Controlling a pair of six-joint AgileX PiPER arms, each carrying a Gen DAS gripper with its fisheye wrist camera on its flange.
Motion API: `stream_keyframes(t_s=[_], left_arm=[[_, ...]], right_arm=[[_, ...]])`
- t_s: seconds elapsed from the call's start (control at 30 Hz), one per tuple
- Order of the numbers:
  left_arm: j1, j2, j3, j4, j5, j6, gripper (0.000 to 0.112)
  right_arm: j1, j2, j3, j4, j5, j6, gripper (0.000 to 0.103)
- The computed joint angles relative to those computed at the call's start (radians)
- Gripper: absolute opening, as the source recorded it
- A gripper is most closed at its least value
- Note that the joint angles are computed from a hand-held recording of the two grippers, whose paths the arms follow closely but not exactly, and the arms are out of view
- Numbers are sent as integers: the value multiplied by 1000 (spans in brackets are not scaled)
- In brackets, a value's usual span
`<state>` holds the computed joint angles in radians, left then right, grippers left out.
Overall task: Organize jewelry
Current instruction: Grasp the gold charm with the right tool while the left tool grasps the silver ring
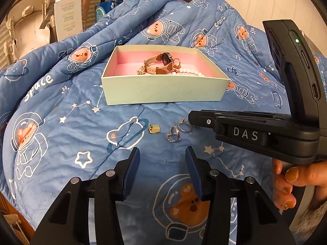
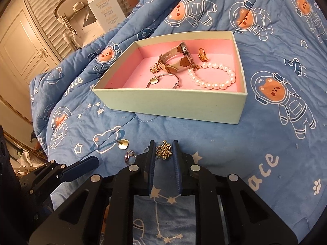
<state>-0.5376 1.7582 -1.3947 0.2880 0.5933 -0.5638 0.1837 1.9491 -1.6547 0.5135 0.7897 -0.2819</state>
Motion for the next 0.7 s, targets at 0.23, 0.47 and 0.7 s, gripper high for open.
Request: stream_keyframes(t_s=[0.23, 0.47, 0.7], left_arm=[[19, 82, -109, -109, 52, 110, 31], [21, 133, -184, -134, 89, 147, 26], [27, 140, -186, -160, 84, 170, 17]], right_arm=[[-20, -15, 14, 5, 0, -1, 17], [-26, -21, 29, 7, -2, -2, 17], [-26, -25, 37, 4, -6, 1, 17]])
